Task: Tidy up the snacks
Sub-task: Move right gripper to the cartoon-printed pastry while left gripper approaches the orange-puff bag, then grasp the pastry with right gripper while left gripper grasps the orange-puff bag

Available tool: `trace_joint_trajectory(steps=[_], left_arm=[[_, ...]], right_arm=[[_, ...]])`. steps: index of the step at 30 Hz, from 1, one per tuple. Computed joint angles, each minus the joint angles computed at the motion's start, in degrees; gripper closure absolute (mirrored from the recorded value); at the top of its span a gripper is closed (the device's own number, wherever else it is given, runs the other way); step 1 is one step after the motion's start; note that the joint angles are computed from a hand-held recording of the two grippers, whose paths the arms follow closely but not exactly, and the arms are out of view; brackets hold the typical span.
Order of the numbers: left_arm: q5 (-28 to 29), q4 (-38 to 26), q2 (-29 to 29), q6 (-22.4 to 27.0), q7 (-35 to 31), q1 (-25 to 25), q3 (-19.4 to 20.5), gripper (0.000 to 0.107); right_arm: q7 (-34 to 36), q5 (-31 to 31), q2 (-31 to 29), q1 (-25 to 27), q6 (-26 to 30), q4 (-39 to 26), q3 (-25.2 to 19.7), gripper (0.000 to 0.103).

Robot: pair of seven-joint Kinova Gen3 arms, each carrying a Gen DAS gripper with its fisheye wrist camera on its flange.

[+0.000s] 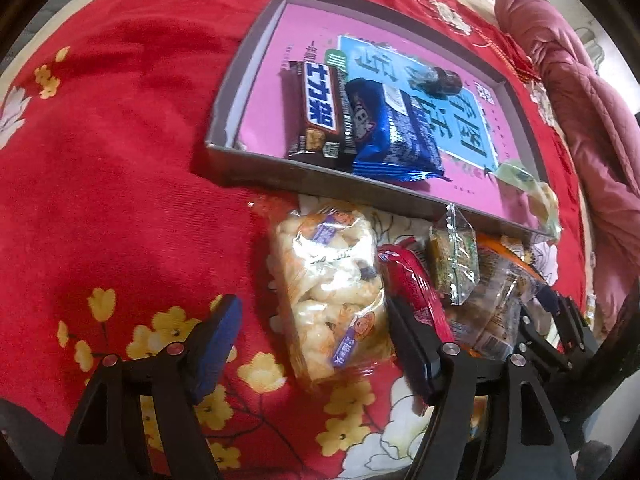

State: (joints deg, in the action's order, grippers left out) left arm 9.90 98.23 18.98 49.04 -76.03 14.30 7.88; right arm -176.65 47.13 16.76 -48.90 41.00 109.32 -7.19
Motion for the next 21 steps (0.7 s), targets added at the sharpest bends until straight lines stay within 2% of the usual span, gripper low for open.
trace_joint_trajectory(steps=[5, 11, 14, 21], left_arm=[[-2.24, -0.75, 0.83, 0.03, 2.04, 1.47, -0.64, 0.031], [-6.67, -1.63, 2.17, -1.21, 5.52, 4.13, -1.41, 0.033], [-7.77, -1.12, 2.27, -2.92, 6.42, 4.71, -1.37, 0.033], [-6.1, 1.74, 0.91, -6.54, 4.31, 2.92, -0.53, 0.036]], right_arm=[[-0.01, 0.17, -0.03, 0.02, -0.05, 0.08, -0.02, 0.052], [-0.13, 1.06, 0.06, 0.06, -0.5, 0.17, 0.12, 0.077], [-0.61, 1.29, -0.26, 0.22, -1.3, 0.64, 0.22, 0.078], [-3.6, 1.78, -2.05, 1.22, -4.14, 2.77, 0.41, 0.079]])
